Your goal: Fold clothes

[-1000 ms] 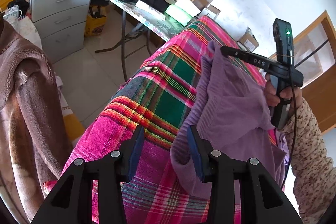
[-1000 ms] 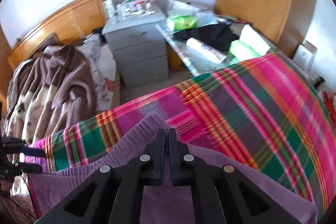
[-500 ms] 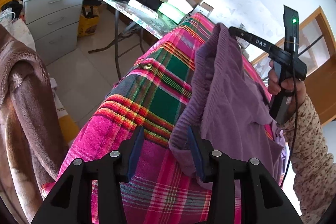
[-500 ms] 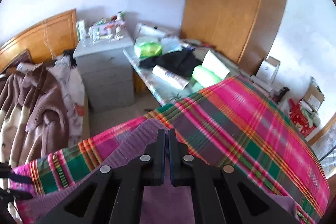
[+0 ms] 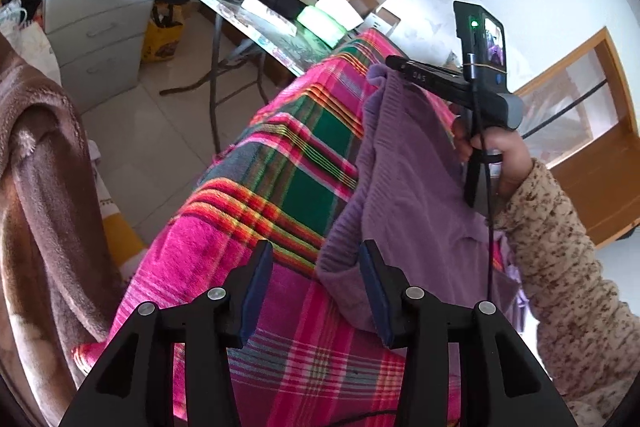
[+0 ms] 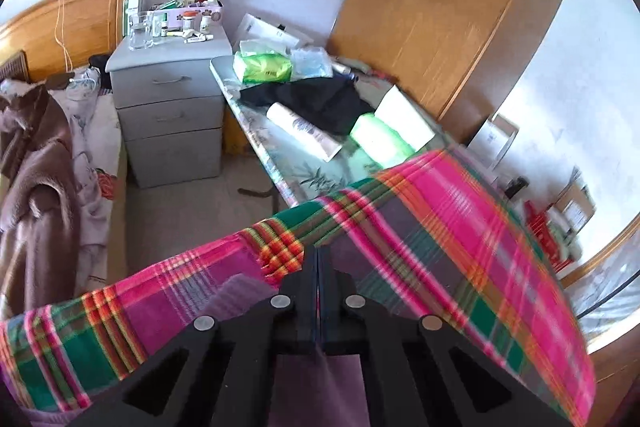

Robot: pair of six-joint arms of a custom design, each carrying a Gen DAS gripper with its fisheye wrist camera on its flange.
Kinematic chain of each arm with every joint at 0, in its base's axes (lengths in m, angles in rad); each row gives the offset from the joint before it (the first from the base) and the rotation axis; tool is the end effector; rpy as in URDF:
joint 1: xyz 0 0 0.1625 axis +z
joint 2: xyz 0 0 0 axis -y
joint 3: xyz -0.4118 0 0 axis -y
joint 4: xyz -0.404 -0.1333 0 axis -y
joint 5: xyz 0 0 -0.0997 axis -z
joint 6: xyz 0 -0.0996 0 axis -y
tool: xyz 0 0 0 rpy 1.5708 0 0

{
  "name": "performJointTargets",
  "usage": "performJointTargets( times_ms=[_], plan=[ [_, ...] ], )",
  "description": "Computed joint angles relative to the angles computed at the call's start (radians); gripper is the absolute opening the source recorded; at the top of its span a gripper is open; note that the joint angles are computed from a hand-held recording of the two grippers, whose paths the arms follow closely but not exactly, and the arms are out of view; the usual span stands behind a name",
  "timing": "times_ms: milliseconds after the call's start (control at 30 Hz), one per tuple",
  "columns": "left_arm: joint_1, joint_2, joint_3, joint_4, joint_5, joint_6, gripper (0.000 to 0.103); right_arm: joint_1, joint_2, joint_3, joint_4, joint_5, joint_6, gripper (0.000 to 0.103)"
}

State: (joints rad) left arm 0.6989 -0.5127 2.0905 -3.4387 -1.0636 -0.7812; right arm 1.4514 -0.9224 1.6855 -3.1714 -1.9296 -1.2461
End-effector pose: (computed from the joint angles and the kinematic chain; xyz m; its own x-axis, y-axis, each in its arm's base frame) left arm -0.2479 -0.4456 -0.0944 -0.9914 -0.0224 -0.1291 0.0500 0.8460 -0.5308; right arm 0.0170 -0.6836 0.2232 -0.3622 -0.5116 0.7791 -0.8262 0.5632 -0.0143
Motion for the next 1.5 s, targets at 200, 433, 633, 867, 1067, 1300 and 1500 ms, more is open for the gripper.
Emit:
performJointTargets(
  times_ms=[200, 433, 633, 867, 1067, 1300, 1500],
  plan=[
    [-0.008, -0.012, 0.015, 0.0, -0.014, 0.001, 0.047, -0.005, -0.08, 0.047, 0.042, 0.037, 0.04, 0.001],
    [-0.012, -0.012, 0.006, 0.052, -0.063, 0.031, 0.047, -0.04, -0.275, 0.172, 0.211, 0.104, 0.093, 0.004],
    [0.031, 0.0, -0.032, 0.066, -0.158, 0.028, 0.047, -0.133, -0.482, 0.367, 0.362, 0.17, 0.066, 0.006],
    [0.04, 0.018, -0.056, 0.058, -0.147, -0.05, 0.04, -0.242, -0.678, 0.541, 0.505, 0.246, -0.059, 0.031],
    [0.014, 0.018, -0.043, 0.054, -0.067, -0.079, 0.01, -0.299, -0.757, 0.664, 0.413, 0.246, -0.154, 0.039],
    [-0.001, 0.008, -0.008, 0.013, -0.025, -0.121, 0.009, -0.358, -0.859, 0.763, 0.355, 0.312, -0.261, 0.042],
    [-0.013, 0.008, -0.01, 0.027, 0.005, -0.134, 0.009, -0.358, -0.781, 0.812, 0.144, 0.265, -0.289, 0.042]
  ],
)
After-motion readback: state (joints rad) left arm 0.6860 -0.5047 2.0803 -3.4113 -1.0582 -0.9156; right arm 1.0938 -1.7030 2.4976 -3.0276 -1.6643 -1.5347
